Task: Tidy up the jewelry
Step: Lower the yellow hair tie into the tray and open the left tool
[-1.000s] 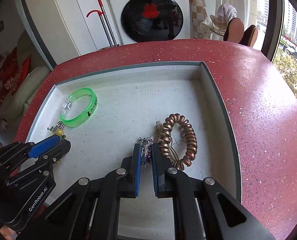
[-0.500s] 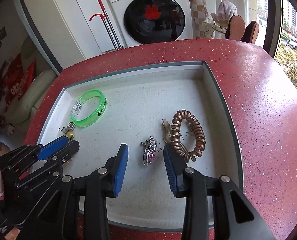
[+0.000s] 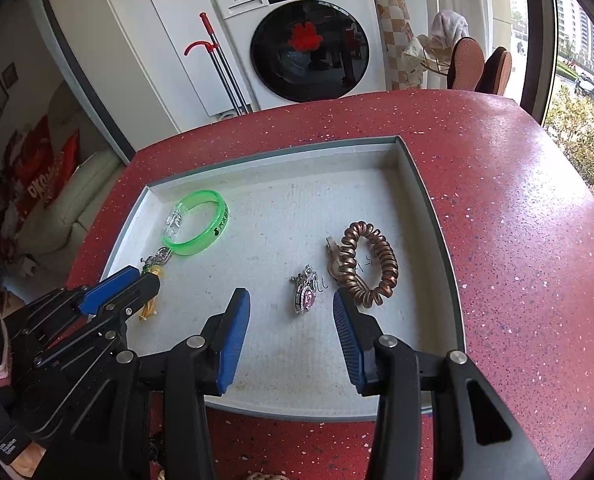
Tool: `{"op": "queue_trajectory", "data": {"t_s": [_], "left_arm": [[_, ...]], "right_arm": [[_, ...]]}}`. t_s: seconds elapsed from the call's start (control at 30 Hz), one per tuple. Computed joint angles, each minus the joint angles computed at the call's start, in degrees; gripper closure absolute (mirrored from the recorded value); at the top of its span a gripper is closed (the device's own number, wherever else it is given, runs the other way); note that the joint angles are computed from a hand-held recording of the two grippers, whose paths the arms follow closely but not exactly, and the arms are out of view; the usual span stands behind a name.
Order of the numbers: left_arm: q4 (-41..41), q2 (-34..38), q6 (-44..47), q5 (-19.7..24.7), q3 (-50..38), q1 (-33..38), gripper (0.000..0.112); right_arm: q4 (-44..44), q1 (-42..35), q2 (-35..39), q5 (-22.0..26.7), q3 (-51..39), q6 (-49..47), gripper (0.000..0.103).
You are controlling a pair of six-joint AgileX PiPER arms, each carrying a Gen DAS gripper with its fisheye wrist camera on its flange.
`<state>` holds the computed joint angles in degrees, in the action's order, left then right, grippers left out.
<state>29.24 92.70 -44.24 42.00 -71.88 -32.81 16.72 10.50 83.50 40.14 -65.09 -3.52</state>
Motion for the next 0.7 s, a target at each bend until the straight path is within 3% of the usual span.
{"op": "queue_trajectory", "data": {"t_s": [0.37,0.4,0.43,0.47,0.53,0.6,0.7], "left_arm": [[1.78,-2.63,-2.20,0.84,1.02,-0.01,0.075],[2.04,-3.04,-2.64,0.86,1.33,-0.02,0.070],[2.10,-3.51,-2.96,0.82,1.68,0.08,0.055],[3.45,-4.21,-4.84,0.90,2.33,-0.29,0.014],[9.43,-6.79,-10.97,0.27,5.00,-1.56,0.009],[9.19,-7.54,-10.17,1.09,4.99,-1.92,0.009],[9.10,-9.20,-10.35,2.06,6.06,-2.02,0.009]], "right_arm": [[-1.80,-0.44,-4.22,1.46,1.56,1.20,0.053],[-1.82,-0.55,-4.69,1.61,1.79,1.20,0.052],[-1.68,-0.72,-5.16,1.82,1.98,1.10,0.052],[-1.64,-0.80,-5.55,1.93,2.17,1.13,0.052],[-2.00,-0.69,-6.34,2.01,2.64,1.61,0.052],[-2.26,-0.56,-7.12,2.29,3.05,2.06,0.049],[-2.25,-0.52,-9.13,1.92,4.39,2.43,0.034]]}}
